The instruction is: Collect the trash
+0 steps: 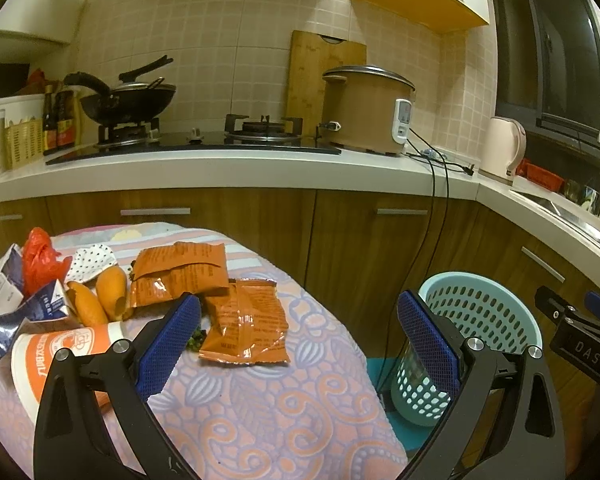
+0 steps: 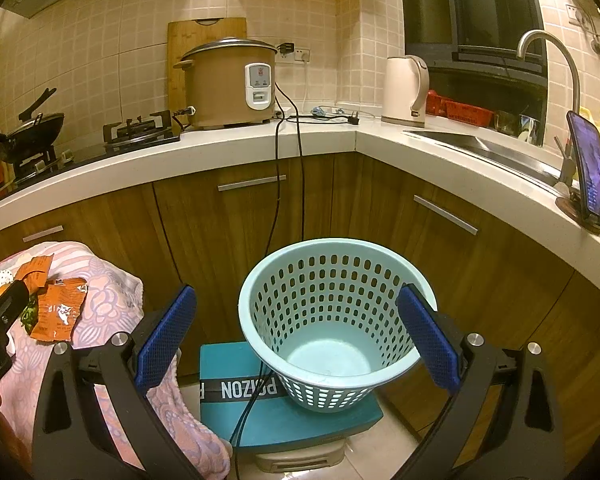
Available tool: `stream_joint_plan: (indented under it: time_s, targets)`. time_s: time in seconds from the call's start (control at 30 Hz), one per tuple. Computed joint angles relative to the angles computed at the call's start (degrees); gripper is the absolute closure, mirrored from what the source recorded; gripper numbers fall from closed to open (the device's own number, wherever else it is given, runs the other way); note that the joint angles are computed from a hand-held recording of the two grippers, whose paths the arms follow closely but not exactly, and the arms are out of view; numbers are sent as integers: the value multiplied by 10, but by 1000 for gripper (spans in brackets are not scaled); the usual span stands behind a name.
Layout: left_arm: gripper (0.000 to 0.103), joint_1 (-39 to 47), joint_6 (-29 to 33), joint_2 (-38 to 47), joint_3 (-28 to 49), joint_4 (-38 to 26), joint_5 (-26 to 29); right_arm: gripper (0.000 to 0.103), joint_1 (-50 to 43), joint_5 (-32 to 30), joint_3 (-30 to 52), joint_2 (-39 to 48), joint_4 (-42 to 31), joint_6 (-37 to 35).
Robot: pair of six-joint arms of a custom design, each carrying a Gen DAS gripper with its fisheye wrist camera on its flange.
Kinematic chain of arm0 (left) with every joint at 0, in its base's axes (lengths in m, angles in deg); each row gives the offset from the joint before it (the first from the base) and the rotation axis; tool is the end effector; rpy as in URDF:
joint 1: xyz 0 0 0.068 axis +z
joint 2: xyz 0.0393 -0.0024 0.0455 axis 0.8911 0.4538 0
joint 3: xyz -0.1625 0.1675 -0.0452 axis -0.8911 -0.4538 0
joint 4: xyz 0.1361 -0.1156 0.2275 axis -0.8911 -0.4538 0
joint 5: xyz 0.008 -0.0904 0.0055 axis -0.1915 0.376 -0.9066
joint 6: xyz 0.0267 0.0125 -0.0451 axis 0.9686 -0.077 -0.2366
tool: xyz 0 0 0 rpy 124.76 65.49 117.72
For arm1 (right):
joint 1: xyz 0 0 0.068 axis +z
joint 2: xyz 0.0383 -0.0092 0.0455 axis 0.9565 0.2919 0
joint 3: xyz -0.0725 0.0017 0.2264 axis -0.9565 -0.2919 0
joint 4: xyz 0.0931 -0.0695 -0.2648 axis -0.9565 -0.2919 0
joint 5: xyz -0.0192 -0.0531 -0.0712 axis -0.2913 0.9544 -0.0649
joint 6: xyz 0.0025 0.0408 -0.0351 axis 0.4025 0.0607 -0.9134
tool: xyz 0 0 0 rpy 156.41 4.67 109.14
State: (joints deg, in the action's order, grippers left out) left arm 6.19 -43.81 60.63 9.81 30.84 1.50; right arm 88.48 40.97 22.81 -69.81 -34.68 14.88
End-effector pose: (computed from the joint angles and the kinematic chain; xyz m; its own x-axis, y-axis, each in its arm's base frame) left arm 0.1440 -0.1672 0.2348 -0.3967 -0.1367 -0.9077 -0.1471 0.9855 -0.0841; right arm 0.1521 0.0311 0.2247 -0.4473 0.0911 -0.8897 0.0959 0.9939 0.0536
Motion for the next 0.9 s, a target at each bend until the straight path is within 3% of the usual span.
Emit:
stream_joint_plan:
  time_s: [0.9]
  targets:
    - [8,0,3,0,-5,3,-4,7,5,-3,-7,0,8,2]
